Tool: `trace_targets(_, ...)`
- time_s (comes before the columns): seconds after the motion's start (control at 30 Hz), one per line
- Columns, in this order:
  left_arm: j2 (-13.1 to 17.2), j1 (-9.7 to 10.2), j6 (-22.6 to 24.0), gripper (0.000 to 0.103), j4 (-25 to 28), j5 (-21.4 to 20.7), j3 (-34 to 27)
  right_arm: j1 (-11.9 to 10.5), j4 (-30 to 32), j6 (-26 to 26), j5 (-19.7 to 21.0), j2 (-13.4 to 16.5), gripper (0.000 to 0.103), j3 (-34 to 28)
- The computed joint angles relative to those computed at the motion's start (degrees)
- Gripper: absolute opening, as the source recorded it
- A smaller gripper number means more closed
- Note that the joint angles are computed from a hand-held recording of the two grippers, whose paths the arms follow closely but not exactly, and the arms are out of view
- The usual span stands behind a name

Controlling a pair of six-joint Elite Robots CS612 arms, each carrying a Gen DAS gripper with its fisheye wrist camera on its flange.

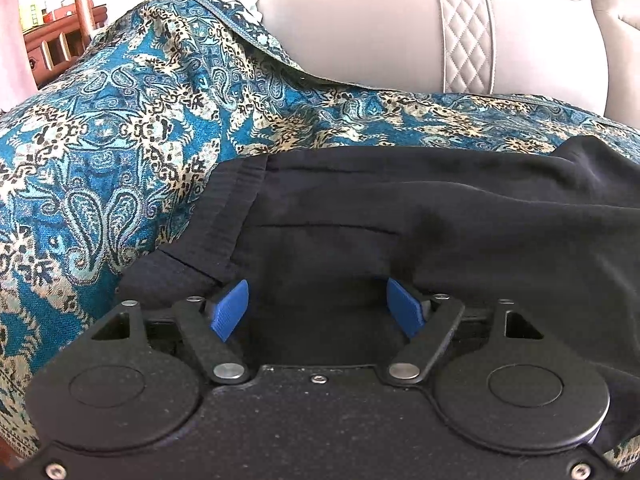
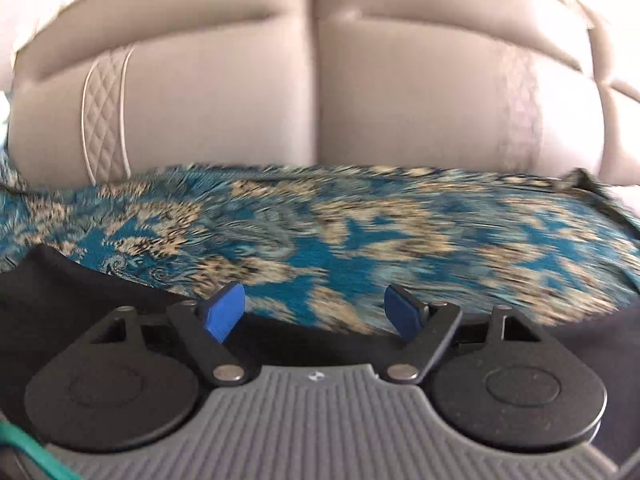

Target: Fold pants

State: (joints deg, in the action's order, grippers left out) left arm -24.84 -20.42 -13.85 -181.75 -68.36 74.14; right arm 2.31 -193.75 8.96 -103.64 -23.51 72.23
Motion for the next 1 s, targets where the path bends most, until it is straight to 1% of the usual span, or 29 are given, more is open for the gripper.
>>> trace_targets(0.03, -0.01, 0.0, -0.02, 0.076, 0.07, 0.04, -0.01, -0.16, -1.84, 0.5, -1.82, -1.03, 0.086, 2.28)
trace_targets(0.07, -0.04, -0.02, -0.05, 0.076, 0.15, 0.12, 0.01, -0.31, -3.32, 1.13, -4.71, -2.17, 0.086, 4.73)
trace_targets(0.13, -0.04, -0.02, -0.07, 0.076, 0.15, 0.13, 0.0, -0.35, -5.02, 3.35, -12.94, -3.94, 0.086, 8.73)
trace_targets(0.17, -0.02, -0.01, -0.09, 0.076, 0.08, 0.14, 0.0, -0.4, -4.84, 5.18, -18.06, -4.75, 0.086, 10.57)
trace_targets(0.23, 0.01, -0.06, -0.17, 0.076, 0.0, 0.27, -0.01, -0.32, -0.63, 10.75, -29.38, -5.75, 0.086, 12.58)
trace_targets(0.27, 0.01, -0.08, -0.23, 0.076, -0.03, 0.34, 0.0, -0.5, 2.74, 14.22, -33.9, -6.26, 0.089, 13.53)
trace_targets(0.3, 0.04, -0.08, -0.32, 0.076, -0.03, 0.37, -0.04, -0.81, 5.63, 17.04, -36.71, -6.82, 0.091, 14.64)
trace_targets(0.33, 0.05, -0.09, -0.46, 0.076, 0.02, 0.45, -0.06, -1.2, 8.49, 18.77, -38.13, -7.09, 0.097, 15.19)
trace_targets(0.37, 0.04, -0.1, -0.51, 0.076, 0.08, 0.53, -0.05, -1.61, 11.91, 19.84, -38.51, -7.51, 0.103, 15.72)
trace_targets(0.4, 0.02, -0.13, -0.5, 0.076, 0.17, 0.66, -0.05, -1.98, 13.56, 18.93, -37.91, -7.64, 0.103, 16.03)
trace_targets(0.43, 0.01, -0.17, -0.51, 0.076, 0.35, 0.78, -0.08, -2.21, 12.8, 16.58, -37.18, -7.31, 0.103, 16.08)
trace_targets(0.47, 0.0, -0.17, -0.56, 0.076, 0.56, 0.81, -0.14, -2.39, 12.61, 15.41, -36.48, -6.97, 0.103, 15.81)
trace_targets(0.5, -0.03, -0.17, -0.68, 0.076, 0.78, 0.84, -0.19, -2.77, 12.74, 16.03, -34.56, -7.16, 0.099, 16.03)
trace_targets(0.53, -0.05, -0.17, -0.74, 0.076, 0.95, 0.82, -0.21, -3.33, 10.73, 16.77, -31.99, -7.13, 0.081, 16.2)
trace_targets(0.57, -0.07, -0.14, -0.78, 0.076, 1.08, 0.77, -0.23, -3.94, 9.0, 19.06, -29.5, -7.48, 0.056, 16.9)
trace_targets(0.6, -0.08, -0.12, -0.84, 0.076, 1.15, 0.74, -0.24, -4.4, 8.72, 22.48, -28.61, -7.68, 0.028, 17.08)
trace_targets(0.63, -0.08, -0.12, -0.95, 0.076, 1.24, 0.75, -0.26, -4.46, 9.67, 26.23, -30.13, -7.46, 0.009, 16.51)
trace_targets(0.67, -0.08, -0.12, -1.08, 0.076, 1.37, 0.8, -0.31, -4.44, 11.6, 29.04, -33.89, -7.16, 0.005, 15.76)
trace_targets(0.7, -0.09, -0.14, -1.13, 0.076, 1.46, 0.87, -0.33, -4.61, 11.13, 29.49, -35.61, -6.96, 0.005, 15.49)
trace_targets(0.77, -0.1, -0.15, -1.09, 0.076, 1.55, 0.9, -0.35, -5.33, 9.1, 29.5, -35.43, -7.46, 0.005, 16.38)
trace_targets(0.83, -0.1, -0.12, -0.95, 0.076, 1.56, 0.85, -0.33, -5.73, 7.17, 28.64, -36.27, -7.78, 0.004, 17.24)
trace_targets(0.9, -0.12, -0.1, -0.97, 0.076, 1.59, 0.77, -0.3, -5.87, 7.52, 28.87, -39.0, -8.07, 0.003, 17.98)
trace_targets(0.93, -0.09, -0.14, -1.04, 0.076, 1.54, 0.85, -0.33, -6.23, 8.86, 30.46, -39.37, -8.56, 0.003, 18.67)
trace_targets(0.97, -0.08, -0.14, -1.08, 0.076, 1.47, 0.86, -0.33, -6.91, 11.41, 34.23, -38.01, -9.69, 0.003, 19.92)
trace_targets(1.0, -0.07, -0.17, -1.06, 0.076, 1.38, 0.94, -0.31, -7.75, 12.83, 38.35, -35.12, -11.17, 0.003, 21.77)
